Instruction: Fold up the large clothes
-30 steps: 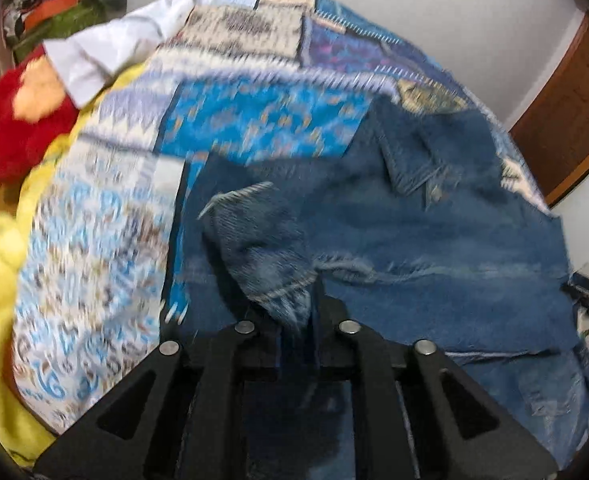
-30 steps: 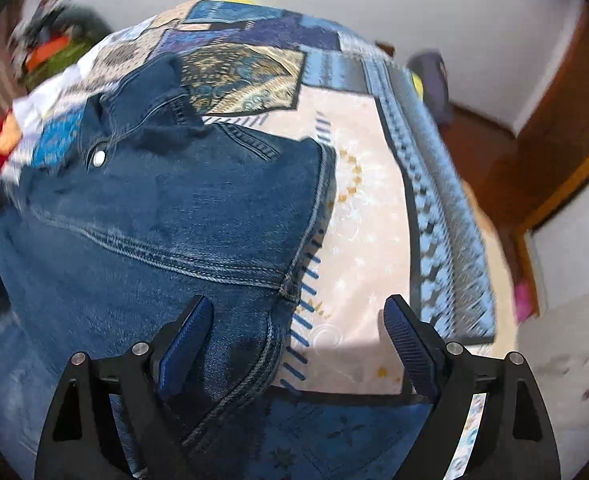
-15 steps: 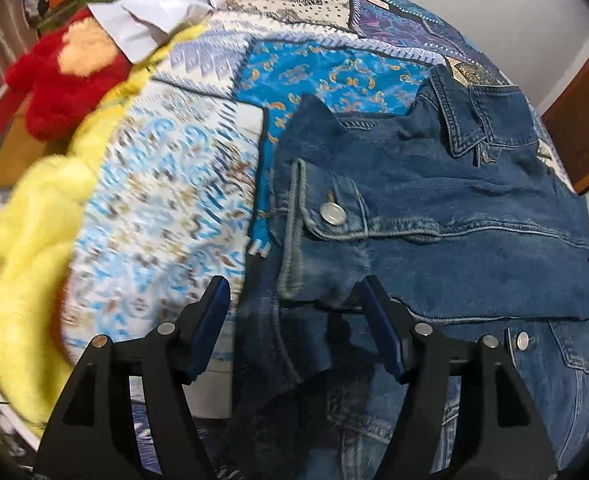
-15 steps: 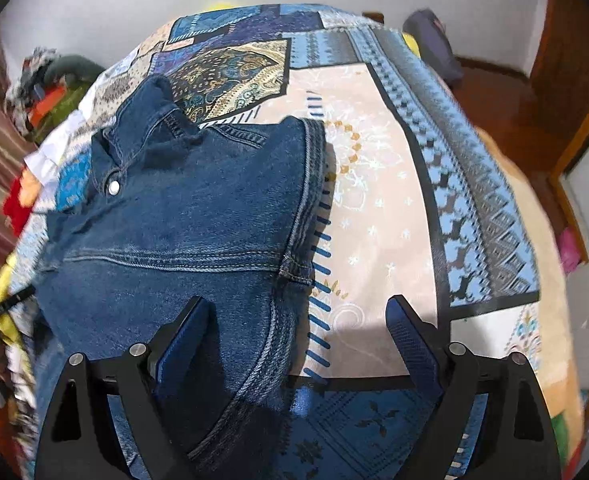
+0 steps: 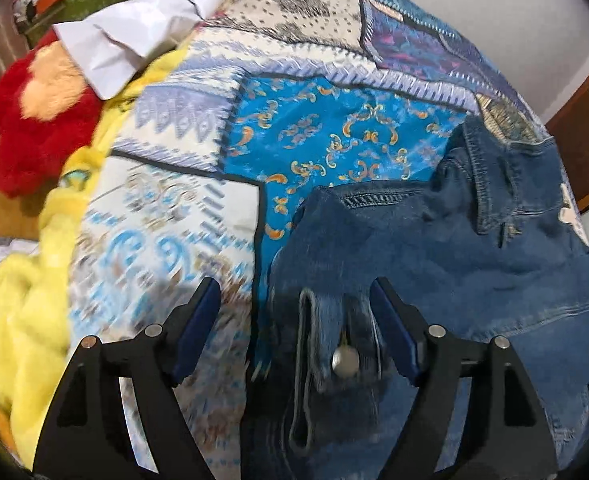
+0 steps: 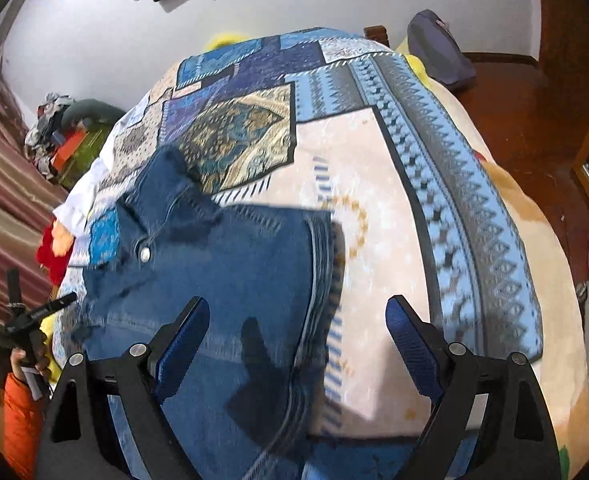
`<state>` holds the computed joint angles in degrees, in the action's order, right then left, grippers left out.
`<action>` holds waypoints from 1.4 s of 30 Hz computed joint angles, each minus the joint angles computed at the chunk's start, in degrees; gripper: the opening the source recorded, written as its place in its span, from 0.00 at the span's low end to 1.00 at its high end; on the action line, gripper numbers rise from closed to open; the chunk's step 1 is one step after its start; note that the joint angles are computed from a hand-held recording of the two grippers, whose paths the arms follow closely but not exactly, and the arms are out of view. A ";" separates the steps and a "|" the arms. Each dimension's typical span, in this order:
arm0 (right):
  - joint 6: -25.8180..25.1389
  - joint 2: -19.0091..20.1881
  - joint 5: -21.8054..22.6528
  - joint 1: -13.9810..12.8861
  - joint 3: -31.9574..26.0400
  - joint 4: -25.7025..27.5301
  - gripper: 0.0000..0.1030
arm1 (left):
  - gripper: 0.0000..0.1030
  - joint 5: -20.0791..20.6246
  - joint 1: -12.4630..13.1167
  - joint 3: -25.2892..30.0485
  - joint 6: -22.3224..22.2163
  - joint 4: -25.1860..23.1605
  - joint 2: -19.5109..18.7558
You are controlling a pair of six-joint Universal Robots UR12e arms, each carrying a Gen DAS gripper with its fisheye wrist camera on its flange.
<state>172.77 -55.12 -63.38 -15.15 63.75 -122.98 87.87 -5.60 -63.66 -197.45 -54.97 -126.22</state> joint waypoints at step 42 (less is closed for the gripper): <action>-9.84 12.71 -19.16 8.13 -19.54 -1.56 0.74 | 0.48 12.06 -1.04 1.91 -1.78 4.73 -1.50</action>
<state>162.93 -42.41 -82.54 -7.01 44.21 -124.55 99.93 -6.64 -61.75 -199.23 -50.24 -127.72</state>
